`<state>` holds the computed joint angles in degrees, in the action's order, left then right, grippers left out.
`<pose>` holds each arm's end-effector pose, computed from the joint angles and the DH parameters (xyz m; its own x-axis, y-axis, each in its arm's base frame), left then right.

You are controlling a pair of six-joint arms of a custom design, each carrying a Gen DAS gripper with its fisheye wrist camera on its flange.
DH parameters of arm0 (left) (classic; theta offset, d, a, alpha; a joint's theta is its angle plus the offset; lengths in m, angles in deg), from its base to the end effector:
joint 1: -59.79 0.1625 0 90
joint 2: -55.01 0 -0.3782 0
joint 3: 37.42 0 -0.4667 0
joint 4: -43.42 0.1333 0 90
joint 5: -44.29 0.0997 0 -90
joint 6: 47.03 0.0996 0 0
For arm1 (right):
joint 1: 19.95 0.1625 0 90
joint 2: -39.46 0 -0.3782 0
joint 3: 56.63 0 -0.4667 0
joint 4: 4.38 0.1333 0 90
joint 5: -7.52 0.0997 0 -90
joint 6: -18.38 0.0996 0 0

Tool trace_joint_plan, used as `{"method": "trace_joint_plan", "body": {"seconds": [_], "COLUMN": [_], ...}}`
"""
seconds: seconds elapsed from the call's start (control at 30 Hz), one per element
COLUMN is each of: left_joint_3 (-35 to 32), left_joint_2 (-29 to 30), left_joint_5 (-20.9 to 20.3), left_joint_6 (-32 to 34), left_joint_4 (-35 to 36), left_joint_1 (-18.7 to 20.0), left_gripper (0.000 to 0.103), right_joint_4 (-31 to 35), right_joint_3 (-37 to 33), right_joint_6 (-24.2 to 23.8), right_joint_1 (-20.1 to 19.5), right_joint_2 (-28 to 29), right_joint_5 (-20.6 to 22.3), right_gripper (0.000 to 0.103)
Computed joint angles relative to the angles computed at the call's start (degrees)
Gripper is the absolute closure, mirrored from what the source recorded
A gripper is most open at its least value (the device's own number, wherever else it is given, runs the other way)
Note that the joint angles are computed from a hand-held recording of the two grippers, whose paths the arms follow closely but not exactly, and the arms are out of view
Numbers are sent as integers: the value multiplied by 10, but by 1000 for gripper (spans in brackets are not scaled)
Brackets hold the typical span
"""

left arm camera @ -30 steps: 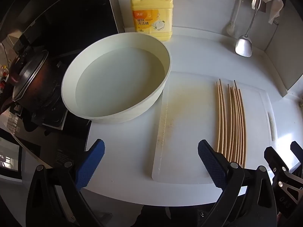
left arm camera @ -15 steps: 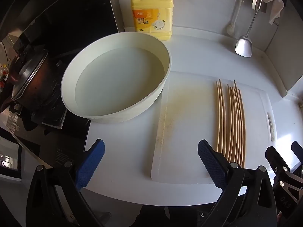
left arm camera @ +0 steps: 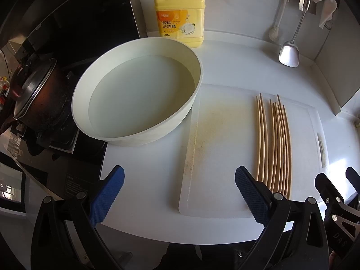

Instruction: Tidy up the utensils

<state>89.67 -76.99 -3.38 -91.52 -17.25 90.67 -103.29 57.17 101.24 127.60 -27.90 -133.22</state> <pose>-0.1308 -0.3117 0.3752 -0.6479 0.2271 -0.7271 0.4590 0.8781 -0.1348 0.4587 -0.2251 0.0626 -0.6568 0.3244 0.6808 -0.1412 0.8339 -0.5336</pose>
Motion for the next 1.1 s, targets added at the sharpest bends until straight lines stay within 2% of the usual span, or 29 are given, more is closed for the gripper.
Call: {"method": "trace_joint_plan", "body": {"seconds": [0.07, 0.17, 0.3, 1.1], "left_joint_3": [-5, -2, 0, 2], "left_joint_2": [8, 4, 3, 0], "left_joint_5": [0, 12, 1, 9], "left_joint_6": [2, -2, 0, 1], "left_joint_4": [2, 1, 0, -11], "left_joint_1": [-1, -11, -10, -10], "left_gripper": [6, 6, 6, 6], "right_joint_4": [2, 9, -22, -10], "right_joint_3": [-3, -4, 13, 5], "right_joint_6": [-10, -5, -3, -6], "right_joint_1": [-1, 2, -3, -1], "right_joint_2": [-1, -3, -14, -8], "right_joint_5": [5, -12, -2, -16], "right_gripper": [9, 9, 9, 9]}}
